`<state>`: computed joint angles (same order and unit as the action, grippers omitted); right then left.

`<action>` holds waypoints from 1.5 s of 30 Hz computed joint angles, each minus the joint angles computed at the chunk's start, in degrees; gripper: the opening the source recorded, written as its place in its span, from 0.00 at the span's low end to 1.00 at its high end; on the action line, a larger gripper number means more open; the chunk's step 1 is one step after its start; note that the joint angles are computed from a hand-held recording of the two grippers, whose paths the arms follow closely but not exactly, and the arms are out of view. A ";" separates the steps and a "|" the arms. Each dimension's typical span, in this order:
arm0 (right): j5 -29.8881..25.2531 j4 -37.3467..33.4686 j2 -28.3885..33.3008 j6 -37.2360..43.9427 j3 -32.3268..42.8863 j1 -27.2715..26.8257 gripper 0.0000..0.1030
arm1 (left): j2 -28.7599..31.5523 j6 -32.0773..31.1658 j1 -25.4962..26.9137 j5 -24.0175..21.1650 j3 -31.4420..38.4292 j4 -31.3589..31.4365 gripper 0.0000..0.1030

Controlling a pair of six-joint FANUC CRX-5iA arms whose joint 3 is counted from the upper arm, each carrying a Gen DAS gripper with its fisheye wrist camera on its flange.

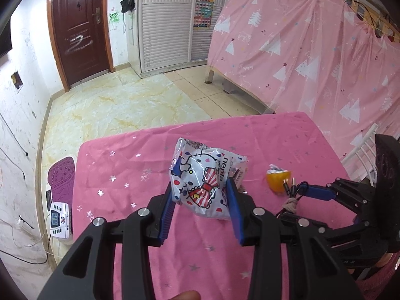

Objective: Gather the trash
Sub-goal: 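Carry the bag and cable to the yellow bin and open both tools over it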

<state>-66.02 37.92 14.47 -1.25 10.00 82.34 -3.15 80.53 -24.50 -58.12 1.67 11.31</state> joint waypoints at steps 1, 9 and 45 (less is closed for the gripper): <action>-0.11 0.64 -0.73 -0.75 -0.90 0.08 0.57 | 0.15 0.24 -0.45 -0.12 0.42 -0.34 0.33; -3.44 6.59 -9.58 -10.98 -11.82 2.56 0.57 | 3.68 2.97 -6.87 -1.32 6.37 -3.51 0.33; -35.39 -2.86 -38.01 -53.85 -41.83 29.46 0.57 | 41.77 7.86 -34.65 -18.73 54.54 -5.06 0.33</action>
<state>-101.41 35.06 -23.54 -55.11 -31.83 111.80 38.63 88.39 -59.16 -76.85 56.21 6.25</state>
